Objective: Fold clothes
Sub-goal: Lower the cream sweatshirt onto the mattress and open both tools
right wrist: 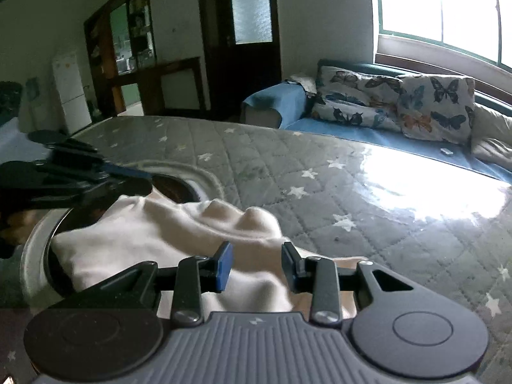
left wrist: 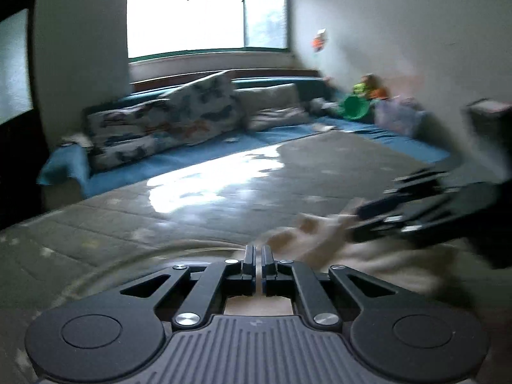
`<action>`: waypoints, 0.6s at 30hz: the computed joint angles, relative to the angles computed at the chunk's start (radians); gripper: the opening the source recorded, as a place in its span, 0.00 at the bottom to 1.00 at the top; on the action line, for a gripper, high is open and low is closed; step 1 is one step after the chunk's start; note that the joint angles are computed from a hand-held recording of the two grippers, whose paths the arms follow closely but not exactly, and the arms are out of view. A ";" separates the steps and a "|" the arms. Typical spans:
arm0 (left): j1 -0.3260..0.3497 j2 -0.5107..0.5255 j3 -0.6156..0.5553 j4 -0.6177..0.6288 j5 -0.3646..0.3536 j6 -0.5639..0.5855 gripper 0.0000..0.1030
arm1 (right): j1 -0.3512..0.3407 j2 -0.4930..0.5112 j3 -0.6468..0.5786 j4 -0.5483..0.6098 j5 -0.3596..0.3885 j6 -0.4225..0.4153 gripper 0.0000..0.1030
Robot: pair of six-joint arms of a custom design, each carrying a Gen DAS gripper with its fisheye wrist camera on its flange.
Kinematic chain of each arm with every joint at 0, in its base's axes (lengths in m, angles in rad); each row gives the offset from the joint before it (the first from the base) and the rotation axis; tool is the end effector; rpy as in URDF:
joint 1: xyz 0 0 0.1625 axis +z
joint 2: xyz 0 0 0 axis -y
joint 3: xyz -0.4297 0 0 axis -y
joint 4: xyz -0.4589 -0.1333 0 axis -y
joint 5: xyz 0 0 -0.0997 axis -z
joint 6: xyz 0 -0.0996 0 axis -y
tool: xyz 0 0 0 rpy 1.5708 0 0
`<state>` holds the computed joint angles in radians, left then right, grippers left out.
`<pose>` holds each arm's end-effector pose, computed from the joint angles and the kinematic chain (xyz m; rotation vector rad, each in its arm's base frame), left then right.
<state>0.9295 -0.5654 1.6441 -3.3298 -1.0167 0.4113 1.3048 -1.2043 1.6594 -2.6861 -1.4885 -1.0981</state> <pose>-0.2762 -0.6804 -0.0149 1.0419 2.2961 -0.9639 -0.0490 -0.7182 0.3447 1.1176 -2.4359 0.7823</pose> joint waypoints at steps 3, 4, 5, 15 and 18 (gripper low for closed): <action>-0.007 -0.020 0.040 0.036 -0.034 -0.020 0.05 | -0.002 0.005 0.014 -0.022 -0.015 -0.024 0.33; -0.008 -0.022 0.048 0.050 -0.034 -0.028 0.05 | -0.003 0.008 0.017 -0.033 -0.021 -0.030 0.33; -0.009 -0.020 0.053 0.057 -0.023 -0.031 0.05 | -0.004 0.013 0.017 -0.044 -0.025 -0.028 0.33; -0.011 -0.057 0.134 0.015 -0.008 -0.078 0.13 | -0.020 -0.086 0.091 0.006 0.030 -0.067 0.33; -0.015 -0.057 0.151 0.005 0.005 -0.079 0.13 | -0.030 -0.126 0.142 0.010 0.029 -0.103 0.32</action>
